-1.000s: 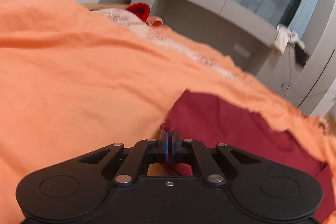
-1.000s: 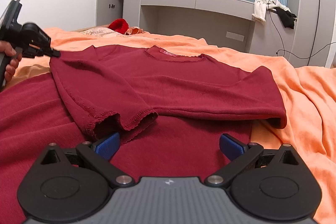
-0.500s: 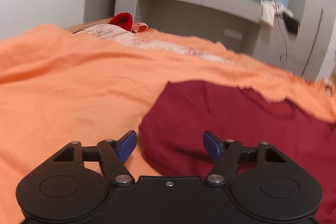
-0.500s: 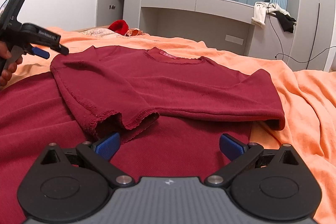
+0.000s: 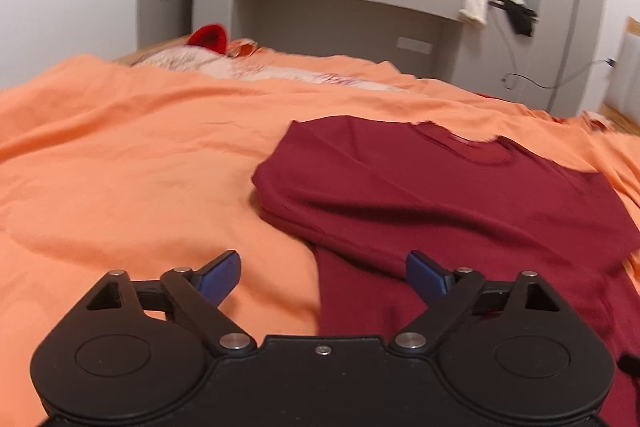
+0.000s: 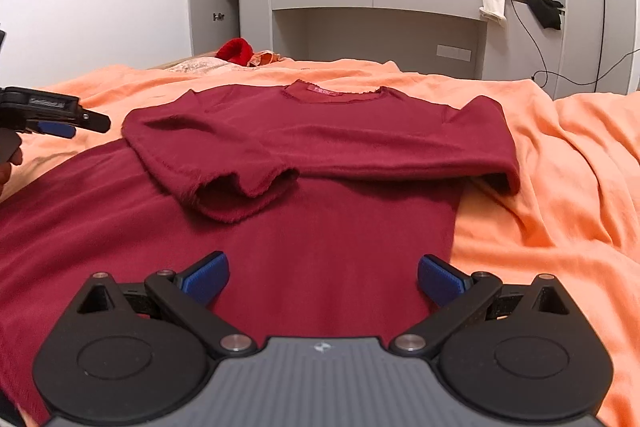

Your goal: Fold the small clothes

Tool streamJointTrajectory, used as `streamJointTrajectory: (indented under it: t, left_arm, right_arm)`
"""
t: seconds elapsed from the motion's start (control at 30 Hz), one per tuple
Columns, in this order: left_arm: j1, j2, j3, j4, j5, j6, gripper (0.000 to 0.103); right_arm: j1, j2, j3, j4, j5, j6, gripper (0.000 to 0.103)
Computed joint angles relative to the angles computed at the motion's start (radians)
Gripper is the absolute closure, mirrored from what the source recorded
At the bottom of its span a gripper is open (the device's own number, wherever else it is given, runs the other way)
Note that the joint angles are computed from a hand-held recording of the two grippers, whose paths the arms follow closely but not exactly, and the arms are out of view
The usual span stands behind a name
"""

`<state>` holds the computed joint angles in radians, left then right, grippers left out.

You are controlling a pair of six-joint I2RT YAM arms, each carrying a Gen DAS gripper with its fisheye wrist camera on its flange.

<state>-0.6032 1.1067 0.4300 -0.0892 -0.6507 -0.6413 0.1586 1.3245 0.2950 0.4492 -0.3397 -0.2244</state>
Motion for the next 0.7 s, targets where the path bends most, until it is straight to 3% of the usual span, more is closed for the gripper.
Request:
streamJointTrajectory:
  t: [0.13,0.23,0.4,0.57,0.7]
  left_arm:
    - [-0.234,-0.067,-0.025,-0.104,-0.163,-0.124,0.001]
    - [-0.393,-0.063,-0.018,-0.224,-0.267,-0.298,0.001]
    - [-0.495,-0.020,-0.005,-0.340,-0.306,-0.507,0.001]
    - [-0.479,-0.003,-0.006,-0.328,-0.285,-0.492,0.001]
    - [-0.429,0.014,-0.002,-0.311,-0.239,-0.467,0.001]
  right_arm:
    - [-0.057,-0.124,-0.093,0.020,-0.032,-0.040,0.000]
    - [-0.098,-0.179,-0.099,-0.013,-0.036,-0.054,0.000]
    - [-0.253,-0.118,-0.023,-0.026,-0.121,-0.007,0.000]
    - [-0.330,0.060,0.166,-0.078,-0.185,0.057,0.000]
    - [-0.288,0.275,0.378,-0.069,-0.114,0.116,0.000]
